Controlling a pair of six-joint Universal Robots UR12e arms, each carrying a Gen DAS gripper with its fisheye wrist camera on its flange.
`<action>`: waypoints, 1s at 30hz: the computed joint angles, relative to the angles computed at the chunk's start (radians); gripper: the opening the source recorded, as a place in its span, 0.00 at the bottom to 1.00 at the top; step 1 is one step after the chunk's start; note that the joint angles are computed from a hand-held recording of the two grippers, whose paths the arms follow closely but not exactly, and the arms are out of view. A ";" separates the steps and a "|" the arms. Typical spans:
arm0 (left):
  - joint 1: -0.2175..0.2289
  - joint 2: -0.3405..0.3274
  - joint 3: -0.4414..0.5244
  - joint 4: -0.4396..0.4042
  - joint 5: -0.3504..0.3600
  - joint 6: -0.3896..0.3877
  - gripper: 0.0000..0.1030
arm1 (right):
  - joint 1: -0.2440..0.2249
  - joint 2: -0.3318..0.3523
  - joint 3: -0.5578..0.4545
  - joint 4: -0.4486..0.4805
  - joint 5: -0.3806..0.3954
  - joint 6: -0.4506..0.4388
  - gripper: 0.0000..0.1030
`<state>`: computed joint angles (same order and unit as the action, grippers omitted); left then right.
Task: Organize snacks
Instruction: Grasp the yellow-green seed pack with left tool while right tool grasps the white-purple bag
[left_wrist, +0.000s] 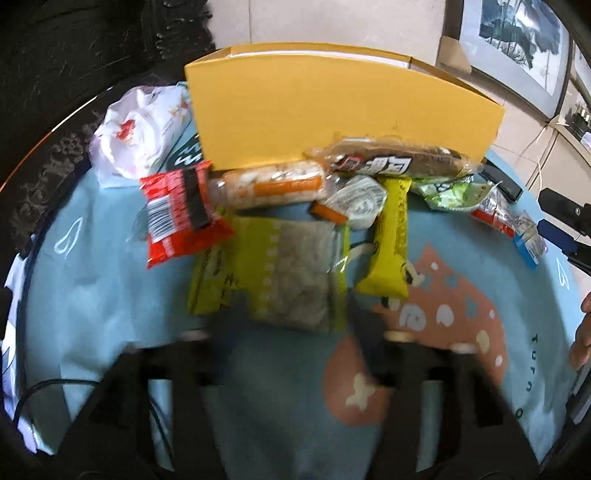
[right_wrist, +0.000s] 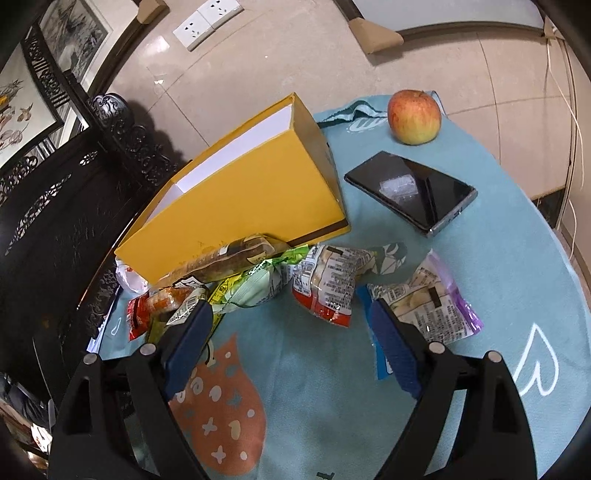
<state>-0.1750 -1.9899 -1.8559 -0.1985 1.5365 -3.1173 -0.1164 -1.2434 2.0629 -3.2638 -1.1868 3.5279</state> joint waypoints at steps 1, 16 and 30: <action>0.000 0.005 -0.004 0.004 0.005 -0.013 0.76 | -0.001 0.000 0.000 -0.001 -0.001 0.001 0.85; -0.010 -0.082 0.177 -0.230 0.125 -0.399 0.91 | -0.001 -0.007 0.003 0.001 0.054 -0.030 0.85; 0.000 -0.043 0.125 -0.296 0.155 -0.401 0.98 | 0.006 -0.016 0.005 0.015 0.070 -0.053 0.88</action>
